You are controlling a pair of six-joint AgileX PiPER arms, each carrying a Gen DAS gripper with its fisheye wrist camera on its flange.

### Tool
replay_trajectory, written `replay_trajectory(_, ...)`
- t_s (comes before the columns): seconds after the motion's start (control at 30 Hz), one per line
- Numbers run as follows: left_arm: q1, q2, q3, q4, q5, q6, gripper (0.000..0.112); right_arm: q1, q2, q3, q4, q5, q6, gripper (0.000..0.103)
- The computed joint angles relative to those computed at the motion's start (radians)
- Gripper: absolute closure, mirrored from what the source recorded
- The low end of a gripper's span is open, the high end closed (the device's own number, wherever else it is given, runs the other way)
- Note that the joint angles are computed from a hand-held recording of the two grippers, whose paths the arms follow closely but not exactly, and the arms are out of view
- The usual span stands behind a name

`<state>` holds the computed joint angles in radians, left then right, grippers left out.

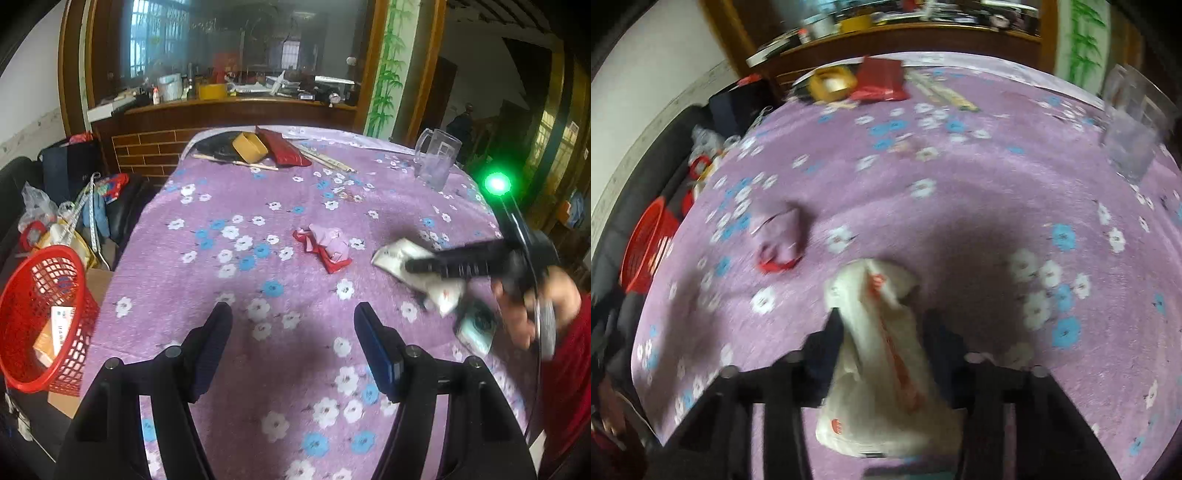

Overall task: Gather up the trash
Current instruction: 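Grasp the white plastic bag with the right gripper, then grasp the pink wrapper with the left gripper while the right gripper holds the bag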

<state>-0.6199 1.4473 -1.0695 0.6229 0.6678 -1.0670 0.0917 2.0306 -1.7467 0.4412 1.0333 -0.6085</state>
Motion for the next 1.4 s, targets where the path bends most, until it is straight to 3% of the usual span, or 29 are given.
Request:
replay_trajectory(0.2, 0.041, 0.089, -0.111, -0.131, 0.002, 0.090, 0.045, -0.003, -0.175, 0.281, 0.129, -0.154, -0.113, 0.067)
replay_trajectory(0.4, 0.037, 0.217, -0.273, -0.131, 0.056, 0.049, 0.045, -0.144, -0.312, 0.496, 0.557, -0.345, -0.388, 0.067)
replay_trajectory(0.47, 0.035, 0.287, -0.355, -0.122, 0.084, 0.037, 0.045, -0.194, -0.282, 0.503, 0.647, -0.323, -0.431, 0.067)
replay_trajectory(0.67, 0.053, 0.516, -0.606, -0.115, 0.184, 0.038, 0.046, -0.273, -0.255, 0.500, 0.717, -0.309, -0.441, 0.067)
replay_trajectory(0.7, 0.060, 0.549, -0.645, -0.125, 0.197, 0.052, 0.047, -0.280, -0.247, 0.492, 0.719, -0.298, -0.425, 0.067)
replay_trajectory(0.77, 0.071, 0.611, -0.718, -0.136, 0.223, 0.077, 0.061, -0.297, -0.227, 0.472, 0.720, -0.249, -0.401, 0.067)
replay_trajectory(0.93, 0.091, 0.708, -0.822, -0.174, 0.265, 0.146, 0.062, -0.289, -0.230, 0.468, 0.727, -0.240, -0.419, 0.067)
replay_trajectory(1.03, 0.107, 0.718, -0.803, -0.208, 0.228, 0.176, 0.072, -0.283, -0.240, 0.480, 0.734, -0.242, -0.439, 0.067)
replay_trajectory(1.2, 0.096, 0.640, -0.657, -0.135, 0.123, 0.142, 0.078, -0.267, -0.235, 0.479, 0.714, -0.255, -0.433, 0.067)
replay_trajectory(1.33, 0.046, 0.501, -0.458, 0.047, 0.013, -0.053, 0.078, -0.239, -0.252, 0.500, 0.703, -0.289, -0.457, 0.067)
replay_trajectory(1.4, -0.006, 0.457, -0.388, 0.216, 0.015, -0.205, 0.078, -0.217, -0.266, 0.516, 0.695, -0.313, -0.472, 0.067)
